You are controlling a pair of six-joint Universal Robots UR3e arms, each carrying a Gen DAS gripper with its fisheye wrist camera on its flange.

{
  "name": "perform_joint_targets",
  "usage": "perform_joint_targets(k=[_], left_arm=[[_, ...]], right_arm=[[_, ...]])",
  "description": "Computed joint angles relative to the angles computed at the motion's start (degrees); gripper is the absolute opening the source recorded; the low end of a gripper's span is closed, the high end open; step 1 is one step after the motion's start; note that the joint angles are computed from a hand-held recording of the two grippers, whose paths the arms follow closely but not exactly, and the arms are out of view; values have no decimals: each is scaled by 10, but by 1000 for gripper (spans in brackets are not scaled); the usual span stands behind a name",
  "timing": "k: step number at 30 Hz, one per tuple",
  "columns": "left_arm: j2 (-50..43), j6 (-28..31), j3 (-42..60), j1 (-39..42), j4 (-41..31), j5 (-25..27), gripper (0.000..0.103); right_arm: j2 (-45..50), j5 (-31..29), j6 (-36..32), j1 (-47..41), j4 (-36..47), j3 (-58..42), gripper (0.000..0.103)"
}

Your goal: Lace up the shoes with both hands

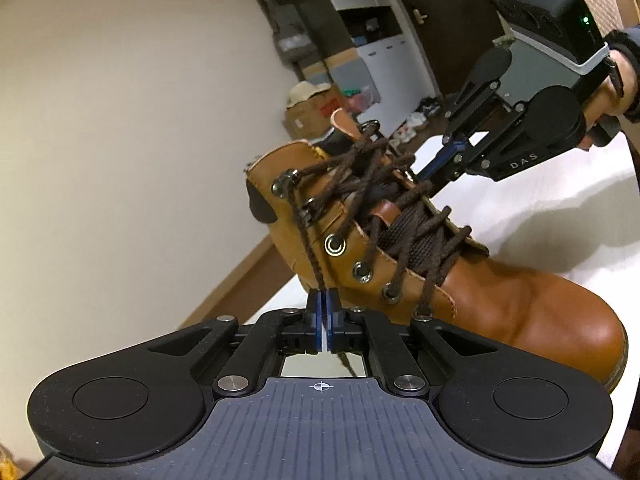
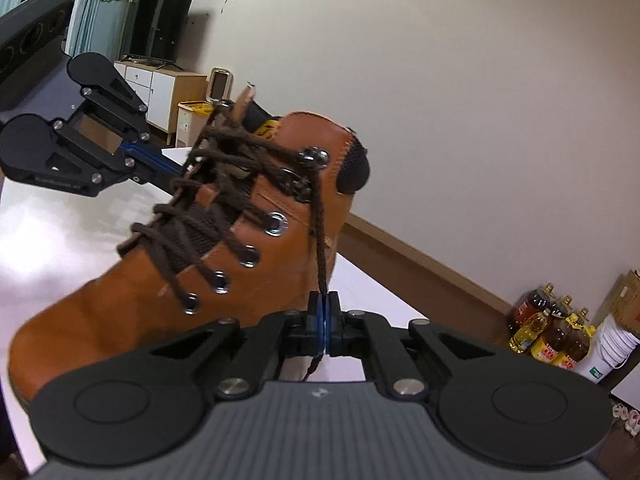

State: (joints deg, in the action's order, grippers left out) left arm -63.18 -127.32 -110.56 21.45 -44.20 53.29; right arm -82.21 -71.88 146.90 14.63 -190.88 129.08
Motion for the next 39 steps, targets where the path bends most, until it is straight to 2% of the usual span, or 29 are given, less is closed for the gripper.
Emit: perform_joint_targets(k=[4,8,13,16,17,18,21,24,25,31,36,39], left_arm=[[4,-20,-4,4,8,-1,2],[11,-35,-15,-4,17,16,7],[34,-43,-41,-18,39,37,7],[54,-49,-70,-21,105,27,7],[51,-45,-80,-33,151,33,7],[40,-35,-85,-52,201,48,7],[-4,-8,-76,-113,279,105,8],[-56,31,-56,-172,331,174,8],[-70,44,-50,-186,339,192,8],[-108,71,-41,-209,360,211,11],[-120,88,-35,-214,360,212,8],[-87,76,-52,-193,335,196,5]], right_arm=[[-4,-17,19,9,-21,14,3],[-31,-25,49,14,-19,36,13],[-37,-47,57,44,-65,67,13],[-34,-68,50,74,-103,75,13],[-32,-77,47,84,-110,73,13],[-21,-82,45,90,-114,63,13],[-7,-92,50,102,-113,43,13],[-8,-98,62,108,-120,39,13],[-11,-98,64,109,-123,44,13],[6,-97,63,106,-116,21,13],[40,-108,74,117,-124,-2,13],[36,-110,78,117,-125,6,13]])
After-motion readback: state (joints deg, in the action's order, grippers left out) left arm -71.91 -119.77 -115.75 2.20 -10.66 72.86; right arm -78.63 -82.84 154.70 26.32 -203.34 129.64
